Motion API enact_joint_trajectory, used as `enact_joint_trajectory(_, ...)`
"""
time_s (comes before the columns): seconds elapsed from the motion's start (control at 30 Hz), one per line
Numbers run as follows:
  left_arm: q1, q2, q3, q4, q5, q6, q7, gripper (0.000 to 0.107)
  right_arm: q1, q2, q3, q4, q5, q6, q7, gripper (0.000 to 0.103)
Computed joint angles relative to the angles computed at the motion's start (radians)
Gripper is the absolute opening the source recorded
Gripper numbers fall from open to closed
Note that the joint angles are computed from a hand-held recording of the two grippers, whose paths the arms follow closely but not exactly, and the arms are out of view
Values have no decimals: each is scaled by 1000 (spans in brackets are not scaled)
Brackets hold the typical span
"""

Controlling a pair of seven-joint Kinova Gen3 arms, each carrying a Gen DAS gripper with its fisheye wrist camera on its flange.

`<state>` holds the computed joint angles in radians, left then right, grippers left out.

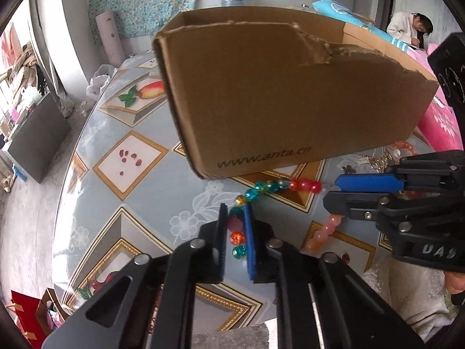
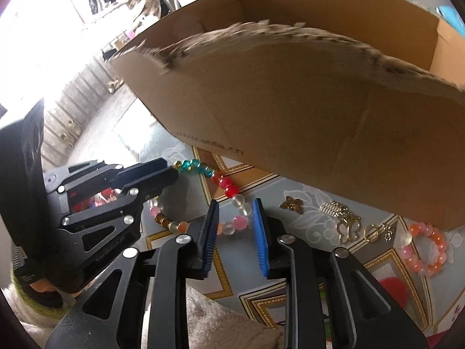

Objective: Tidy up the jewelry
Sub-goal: 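Close the left gripper on the bead bracelet and lift it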

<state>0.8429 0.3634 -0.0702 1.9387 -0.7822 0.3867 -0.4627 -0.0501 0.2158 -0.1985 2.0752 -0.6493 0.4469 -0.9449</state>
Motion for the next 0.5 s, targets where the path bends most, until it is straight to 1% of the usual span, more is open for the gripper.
enact_joint_trajectory(0.03,5,1,-4,0,-6,-2,6,10,-6,-2,-1,-1,19,-1,-18,8)
enact_joint_trajectory(0.07,12,1,-13,2,-15,-6,19,10,7,-4,-17,2,22,-6,-21,8)
enact_joint_trajectory(0.13,36,-1,-35,6,-42,-19,59,9,-12,-14,3,10,12,-14,-10,8)
enact_joint_trajectory(0.2,66,-14,-62,18,-84,-27,112,9,-4,-23,-6,18,-6,-29,6,7)
enact_joint_trajectory(0.3,51,-45,-39,30,-96,-31,138,9,9,-48,-14,34,-49,-32,39,7)
enact_joint_trajectory(0.37,51,-64,-26,34,-114,-17,160,9,31,-69,-14,46,-107,-21,98,7)
enact_joint_trajectory(0.5,77,-120,-3,46,-200,36,247,9,36,-122,17,67,-207,9,201,7)
